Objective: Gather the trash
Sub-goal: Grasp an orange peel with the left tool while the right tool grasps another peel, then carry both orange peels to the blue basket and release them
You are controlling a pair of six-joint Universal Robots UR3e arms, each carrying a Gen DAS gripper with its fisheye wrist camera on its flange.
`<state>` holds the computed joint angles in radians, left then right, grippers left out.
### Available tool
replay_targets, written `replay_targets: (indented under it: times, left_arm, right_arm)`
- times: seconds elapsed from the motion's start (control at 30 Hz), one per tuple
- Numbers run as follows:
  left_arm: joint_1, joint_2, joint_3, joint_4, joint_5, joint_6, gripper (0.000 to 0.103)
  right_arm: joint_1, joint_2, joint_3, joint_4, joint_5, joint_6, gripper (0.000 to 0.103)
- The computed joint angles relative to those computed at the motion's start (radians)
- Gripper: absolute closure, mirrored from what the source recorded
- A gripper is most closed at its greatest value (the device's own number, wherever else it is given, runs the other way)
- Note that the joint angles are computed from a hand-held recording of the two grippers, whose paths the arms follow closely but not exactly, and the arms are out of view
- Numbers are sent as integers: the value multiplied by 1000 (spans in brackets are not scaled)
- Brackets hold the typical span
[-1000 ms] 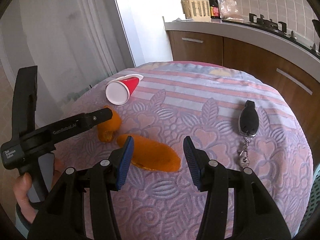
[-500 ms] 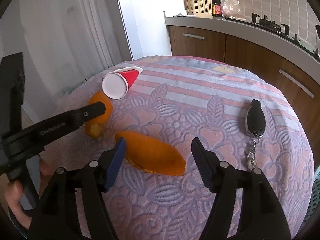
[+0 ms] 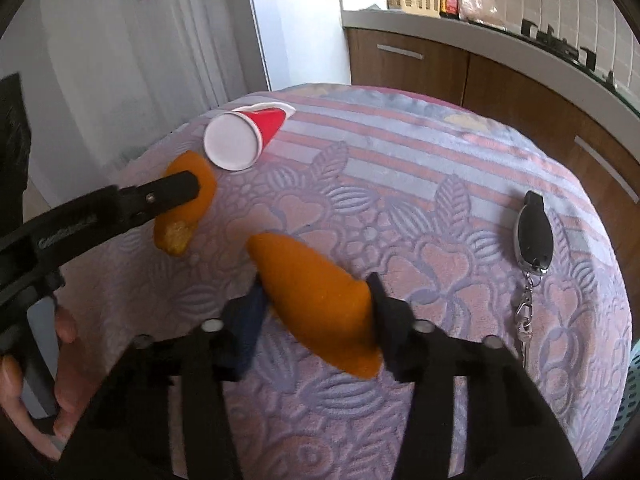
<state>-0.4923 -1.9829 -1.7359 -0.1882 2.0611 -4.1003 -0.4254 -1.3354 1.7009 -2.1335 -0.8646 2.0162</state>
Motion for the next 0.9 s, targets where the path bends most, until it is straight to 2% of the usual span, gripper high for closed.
replay_targets:
  times: [0.07,0.13,0.33,0.53,0.73,0.83,0.9]
  left_arm:
    - [-3,-3,2,10,-1,11,75]
    - [-5,-4,1,15,1,19,75]
    - [-4,-5,-7,29,3,18,75]
    - [-19,-15,7,30,27,35,75]
    - [-32,-34,52,1,37,69,75]
    - [-41,-39,88,-39,29,79,75]
    - [-53,-40,101,-27,17,70,75]
  right_arm:
    - [-11,-29,54,-55,17,-5,74]
    - [-25,-48,82,-68,42,-16,78]
    - [-65,-71,96,-25,102,-56,78]
    - [-79,-74,103,-43,118,-36,79]
    - [-120,-80,80,26,148,-63,79]
    - [-153,-99,90,3,142,-66,79]
    - [-202,-116,65,82,169,-114,78]
